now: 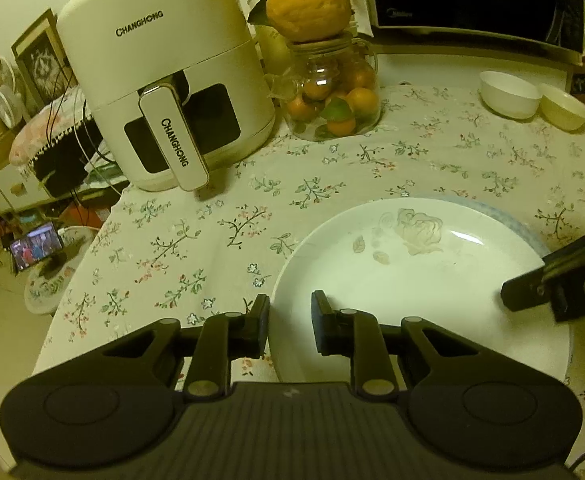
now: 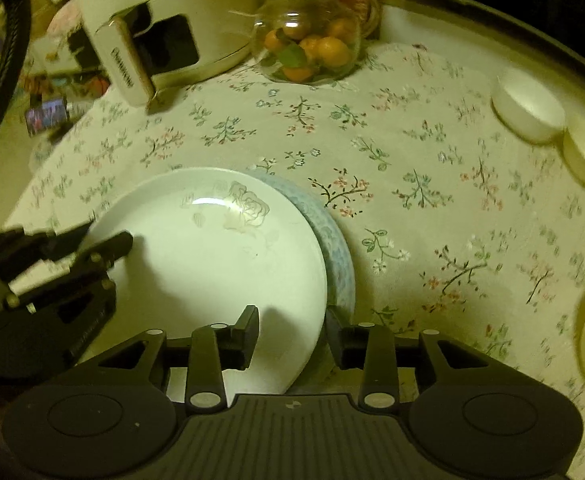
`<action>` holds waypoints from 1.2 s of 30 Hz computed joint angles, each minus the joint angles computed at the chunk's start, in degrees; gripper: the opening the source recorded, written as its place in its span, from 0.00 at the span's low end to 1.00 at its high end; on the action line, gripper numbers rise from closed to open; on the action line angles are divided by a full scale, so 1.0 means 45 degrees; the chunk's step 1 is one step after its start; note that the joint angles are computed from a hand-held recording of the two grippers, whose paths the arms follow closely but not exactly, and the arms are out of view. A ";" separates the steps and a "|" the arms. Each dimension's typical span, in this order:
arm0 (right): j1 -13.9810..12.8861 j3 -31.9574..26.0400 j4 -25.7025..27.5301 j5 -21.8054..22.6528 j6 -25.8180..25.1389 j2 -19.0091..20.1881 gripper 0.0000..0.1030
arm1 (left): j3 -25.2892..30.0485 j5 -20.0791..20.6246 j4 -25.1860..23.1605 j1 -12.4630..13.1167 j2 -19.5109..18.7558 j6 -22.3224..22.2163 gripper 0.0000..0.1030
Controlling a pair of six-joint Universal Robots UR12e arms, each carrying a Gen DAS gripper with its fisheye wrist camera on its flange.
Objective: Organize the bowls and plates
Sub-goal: 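Open both grippers and release the white plate on the stack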
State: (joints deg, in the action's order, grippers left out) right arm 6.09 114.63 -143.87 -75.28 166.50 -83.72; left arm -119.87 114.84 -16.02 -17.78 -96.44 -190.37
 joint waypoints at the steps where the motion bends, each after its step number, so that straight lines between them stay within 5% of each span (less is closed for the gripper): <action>1: -0.0077 -0.0034 0.0118 0.0185 0.0184 0.0007 0.33 | 0.0004 0.0041 0.0026 -0.0012 -0.0014 0.0013 0.18; 23: -0.0383 -0.0235 0.0972 0.0995 0.0700 -0.0030 0.31 | 0.0091 0.2139 0.1131 -0.0754 -0.0727 0.2849 0.18; 36: -0.0355 -0.0229 0.0963 0.0929 0.0590 -0.0083 0.31 | 0.0054 0.2481 0.1642 -0.0889 -0.0924 0.3780 0.18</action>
State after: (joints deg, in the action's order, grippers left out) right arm 4.49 113.60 -139.54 -71.10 169.15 -84.10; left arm -119.62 126.01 -8.63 -21.78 -100.60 -173.36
